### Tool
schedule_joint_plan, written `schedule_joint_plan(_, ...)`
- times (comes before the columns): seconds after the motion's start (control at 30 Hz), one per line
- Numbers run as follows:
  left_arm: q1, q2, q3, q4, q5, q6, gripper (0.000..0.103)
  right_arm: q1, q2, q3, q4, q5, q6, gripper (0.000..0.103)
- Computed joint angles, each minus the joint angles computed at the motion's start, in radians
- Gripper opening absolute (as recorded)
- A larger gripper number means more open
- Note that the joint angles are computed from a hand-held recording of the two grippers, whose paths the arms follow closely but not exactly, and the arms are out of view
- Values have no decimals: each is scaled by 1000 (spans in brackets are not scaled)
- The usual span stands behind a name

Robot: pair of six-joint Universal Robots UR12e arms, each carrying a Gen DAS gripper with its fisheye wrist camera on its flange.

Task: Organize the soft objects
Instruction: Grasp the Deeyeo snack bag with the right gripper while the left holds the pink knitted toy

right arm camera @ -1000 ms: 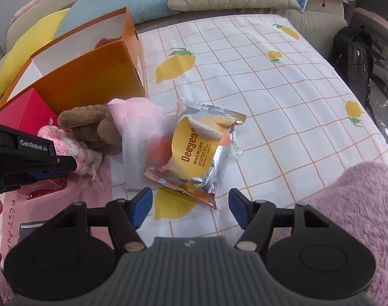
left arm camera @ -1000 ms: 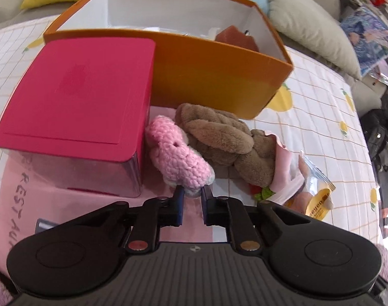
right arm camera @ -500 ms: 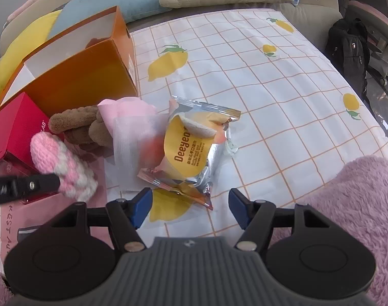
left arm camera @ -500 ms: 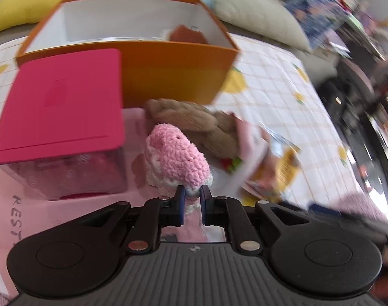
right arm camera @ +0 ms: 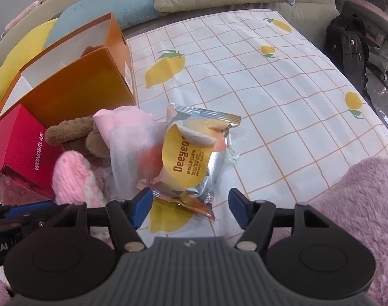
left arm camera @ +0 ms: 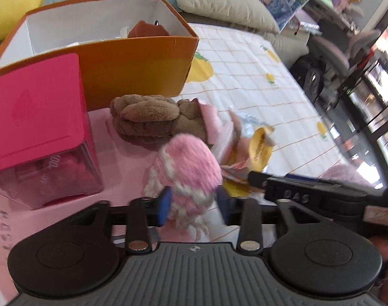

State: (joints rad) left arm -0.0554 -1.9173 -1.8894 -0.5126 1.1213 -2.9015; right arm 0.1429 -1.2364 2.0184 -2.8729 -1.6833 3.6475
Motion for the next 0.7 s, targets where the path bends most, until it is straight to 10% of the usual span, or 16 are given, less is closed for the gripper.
schedule_joint_plan(0.7,-76,-46,14,27,175,184,73,-35,57,-5,-105,62,117,67)
